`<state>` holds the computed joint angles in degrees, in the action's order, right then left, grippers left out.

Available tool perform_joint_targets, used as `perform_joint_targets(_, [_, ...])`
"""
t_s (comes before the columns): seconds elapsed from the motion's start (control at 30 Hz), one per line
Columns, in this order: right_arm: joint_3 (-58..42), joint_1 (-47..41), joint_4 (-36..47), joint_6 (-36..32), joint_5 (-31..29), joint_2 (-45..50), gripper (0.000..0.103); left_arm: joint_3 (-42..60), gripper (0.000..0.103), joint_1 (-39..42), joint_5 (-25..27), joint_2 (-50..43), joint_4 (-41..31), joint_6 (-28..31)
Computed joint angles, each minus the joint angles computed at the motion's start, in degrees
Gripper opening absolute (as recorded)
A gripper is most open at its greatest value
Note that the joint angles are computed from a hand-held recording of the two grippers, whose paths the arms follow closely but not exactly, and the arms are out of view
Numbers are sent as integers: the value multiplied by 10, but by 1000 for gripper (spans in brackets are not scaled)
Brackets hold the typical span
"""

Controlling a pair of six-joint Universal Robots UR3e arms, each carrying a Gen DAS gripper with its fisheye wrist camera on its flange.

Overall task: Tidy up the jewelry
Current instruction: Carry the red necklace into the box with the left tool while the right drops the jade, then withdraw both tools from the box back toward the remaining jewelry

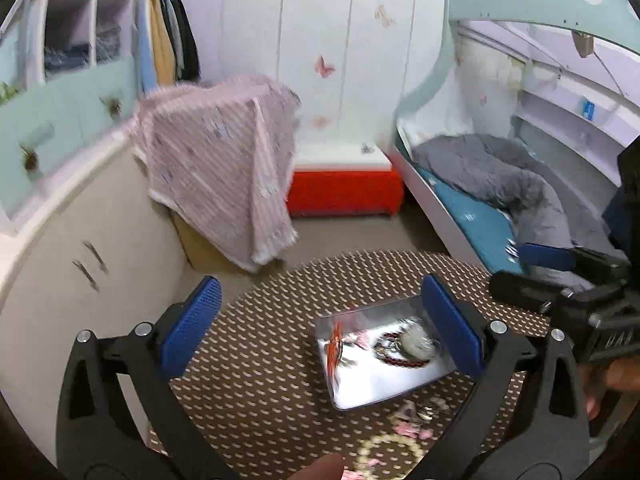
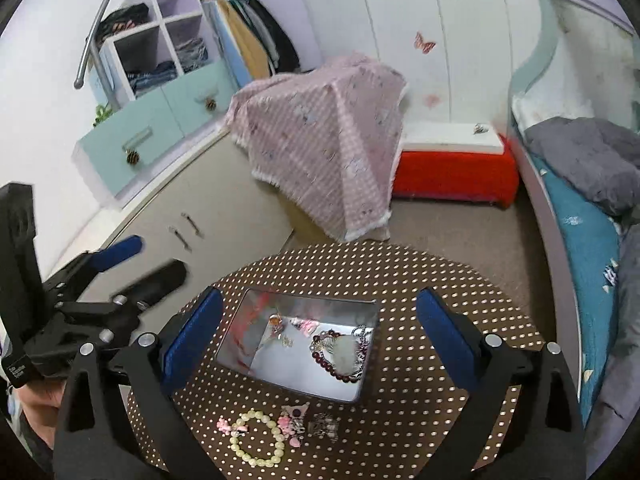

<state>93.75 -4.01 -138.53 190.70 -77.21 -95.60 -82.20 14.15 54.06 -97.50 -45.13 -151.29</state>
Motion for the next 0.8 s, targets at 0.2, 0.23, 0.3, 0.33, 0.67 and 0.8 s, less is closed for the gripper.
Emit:
perform_joint_targets(0.2, [39, -10, -17, 12, -10, -56, 95, -50, 97, 53, -37, 63, -6, 18])
perform_joint_targets(0.23, [44, -9, -17, 13, -16, -66, 95, -64, 97, 65, -46, 79, -6, 23])
perform_joint_targets(0.3, [55, -12, -17, 12, -16, -87, 95, -86, 97, 81, -56, 104, -1, 26])
perform_joint_targets(0.33, [64, -13, -17, 12, -16, -101, 95, -99, 97, 90, -64, 117, 3, 30])
perform_joint_targets(0.67, [110, 48, -27, 37, -99, -194, 95, -224, 97, 219, -171, 299, -70, 125])
perform_joint_targets(0.8, [117, 91, -31, 40, -152, -216, 95, -256, 97, 276, -214, 366, -139, 183])
